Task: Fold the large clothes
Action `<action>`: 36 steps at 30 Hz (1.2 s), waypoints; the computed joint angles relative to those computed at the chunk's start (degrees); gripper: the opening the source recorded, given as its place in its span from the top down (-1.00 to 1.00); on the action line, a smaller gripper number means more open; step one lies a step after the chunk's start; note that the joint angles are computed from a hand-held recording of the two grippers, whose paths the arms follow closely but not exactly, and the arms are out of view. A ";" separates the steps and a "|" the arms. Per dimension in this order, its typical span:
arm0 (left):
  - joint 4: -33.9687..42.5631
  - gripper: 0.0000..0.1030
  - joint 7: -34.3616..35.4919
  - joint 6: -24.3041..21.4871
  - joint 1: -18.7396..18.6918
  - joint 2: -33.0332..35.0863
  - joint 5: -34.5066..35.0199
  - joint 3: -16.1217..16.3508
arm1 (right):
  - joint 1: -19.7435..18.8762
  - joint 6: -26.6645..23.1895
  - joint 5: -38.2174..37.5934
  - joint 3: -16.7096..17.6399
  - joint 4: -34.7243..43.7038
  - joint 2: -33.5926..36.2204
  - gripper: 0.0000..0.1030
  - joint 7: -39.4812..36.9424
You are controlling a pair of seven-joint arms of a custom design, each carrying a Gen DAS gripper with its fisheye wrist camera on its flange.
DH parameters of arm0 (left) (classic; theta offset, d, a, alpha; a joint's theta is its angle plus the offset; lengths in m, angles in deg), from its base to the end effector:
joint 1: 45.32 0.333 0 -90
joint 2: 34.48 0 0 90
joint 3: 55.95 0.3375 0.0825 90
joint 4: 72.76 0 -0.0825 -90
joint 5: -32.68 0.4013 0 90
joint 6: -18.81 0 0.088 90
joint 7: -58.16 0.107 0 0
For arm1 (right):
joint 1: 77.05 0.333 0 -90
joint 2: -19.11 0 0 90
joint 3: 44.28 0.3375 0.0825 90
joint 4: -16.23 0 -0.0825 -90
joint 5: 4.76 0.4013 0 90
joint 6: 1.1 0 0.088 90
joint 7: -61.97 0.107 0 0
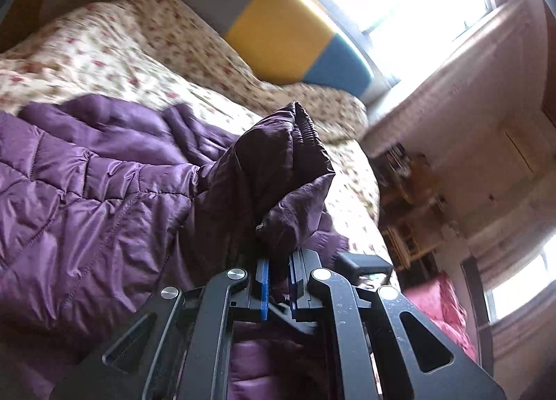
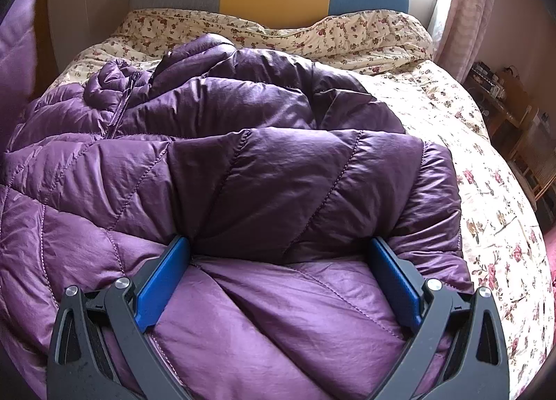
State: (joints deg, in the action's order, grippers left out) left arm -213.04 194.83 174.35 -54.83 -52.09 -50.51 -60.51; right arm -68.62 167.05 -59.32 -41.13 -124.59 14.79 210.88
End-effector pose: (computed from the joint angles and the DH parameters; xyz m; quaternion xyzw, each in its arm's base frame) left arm 0.4679 -0.0821 0.4642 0.6668 -0.5718 0.4778 0.0130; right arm 0.4837 0.1526 0.3777 -0.6895 0.6483 -0.2525 0.2016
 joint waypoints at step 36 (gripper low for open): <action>-11.59 -0.04 -7.30 11.74 3.14 -6.25 15.50 6.03 | -0.76 -1.45 12.80 -1.31 -6.46 -13.10 -0.45 -10.46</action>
